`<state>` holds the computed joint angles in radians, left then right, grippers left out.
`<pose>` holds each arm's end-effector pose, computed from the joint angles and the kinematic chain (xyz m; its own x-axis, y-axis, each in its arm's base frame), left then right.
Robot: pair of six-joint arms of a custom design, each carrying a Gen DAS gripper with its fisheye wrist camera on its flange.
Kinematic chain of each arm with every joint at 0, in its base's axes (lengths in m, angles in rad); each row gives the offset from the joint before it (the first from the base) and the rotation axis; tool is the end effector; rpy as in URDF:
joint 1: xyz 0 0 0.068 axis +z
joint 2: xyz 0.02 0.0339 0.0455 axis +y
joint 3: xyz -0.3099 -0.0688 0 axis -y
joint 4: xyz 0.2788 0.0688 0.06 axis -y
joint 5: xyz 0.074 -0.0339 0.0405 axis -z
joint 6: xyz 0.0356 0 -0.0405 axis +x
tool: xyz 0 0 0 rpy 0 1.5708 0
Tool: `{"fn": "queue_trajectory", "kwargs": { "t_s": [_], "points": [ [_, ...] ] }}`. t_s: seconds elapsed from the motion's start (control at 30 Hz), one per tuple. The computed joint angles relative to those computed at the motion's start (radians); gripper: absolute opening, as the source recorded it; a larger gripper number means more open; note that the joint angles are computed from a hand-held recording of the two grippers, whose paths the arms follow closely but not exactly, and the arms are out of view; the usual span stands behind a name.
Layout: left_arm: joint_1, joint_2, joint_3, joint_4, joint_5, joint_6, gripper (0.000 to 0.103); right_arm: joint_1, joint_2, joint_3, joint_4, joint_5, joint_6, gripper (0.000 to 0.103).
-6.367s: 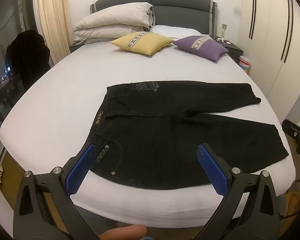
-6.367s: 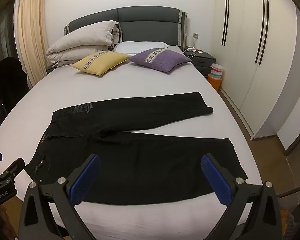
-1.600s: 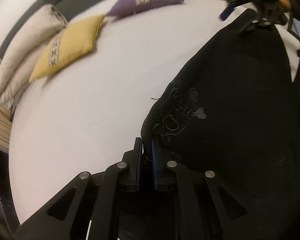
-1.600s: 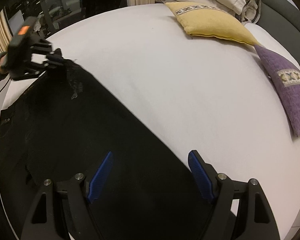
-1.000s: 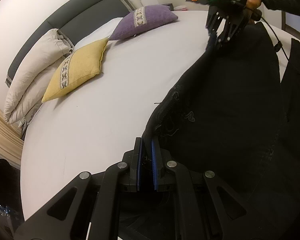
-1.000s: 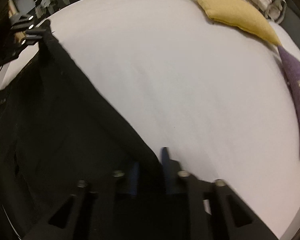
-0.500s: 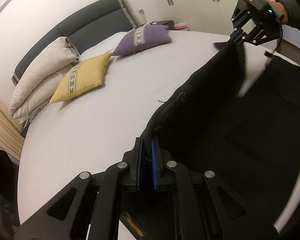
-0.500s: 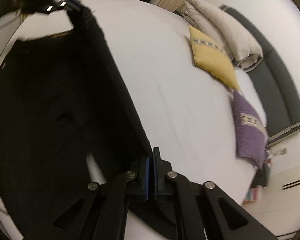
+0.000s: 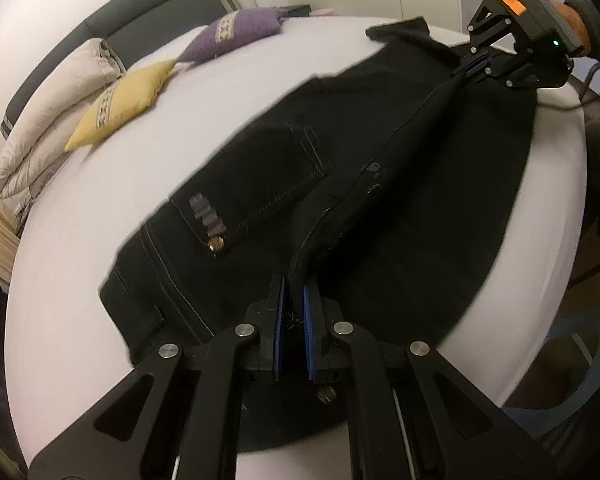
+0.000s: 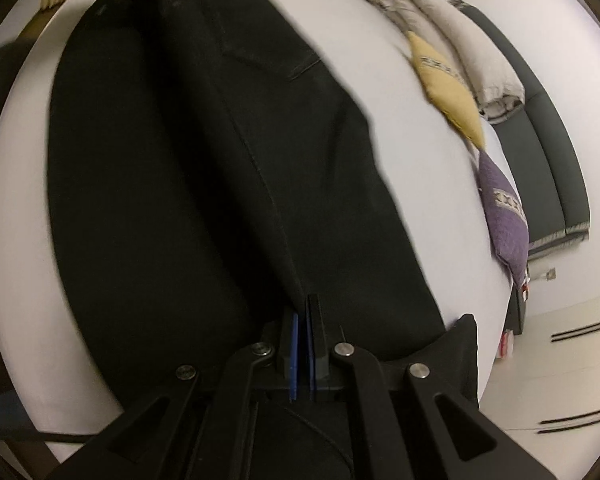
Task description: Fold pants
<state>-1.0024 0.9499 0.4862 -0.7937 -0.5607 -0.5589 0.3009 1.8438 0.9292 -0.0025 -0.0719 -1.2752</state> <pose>0.0956 -0.1146 0.1955 -0.7658 0.3647 -0.5296 0.2588 0.9288 0.2654 0.3696 0.1174 0.1407 0.1018 -0.9674 -0.2317 -0.8236 0.0487 -0.5651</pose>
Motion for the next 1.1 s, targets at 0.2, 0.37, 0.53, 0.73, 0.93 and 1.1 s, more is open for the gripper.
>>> {"fn": "queue_trajectory", "kwargs": {
  "t_s": [0.2,0.37,0.53,0.73,0.93,1.1],
  "points": [
    [-0.184,0.057,-0.004,-0.073,-0.064,-0.212,0.007,0.022,-0.065,-0.149,0.107,0.047,-0.073,0.003],
    [-0.251,0.089,0.002,-0.100,-0.075,-0.250,0.007,0.026,-0.112,-0.222,0.144,0.049,-0.087,0.003],
    [-0.218,0.137,-0.021,-0.039,-0.061,-0.199,0.007,0.031,-0.093,-0.232,0.179,0.061,-0.075,0.003],
    [-0.180,0.100,-0.026,-0.028,-0.057,-0.130,0.007,0.034,-0.150,-0.285,0.195,0.060,-0.066,0.003],
    [-0.283,0.088,-0.047,-0.077,-0.069,-0.241,0.007,0.036,-0.166,-0.322,0.218,0.069,-0.056,0.003],
    [-0.298,0.067,-0.074,-0.083,-0.073,-0.259,0.007,0.047,-0.179,-0.339,0.225,0.083,-0.052,0.003]
  ]
}}
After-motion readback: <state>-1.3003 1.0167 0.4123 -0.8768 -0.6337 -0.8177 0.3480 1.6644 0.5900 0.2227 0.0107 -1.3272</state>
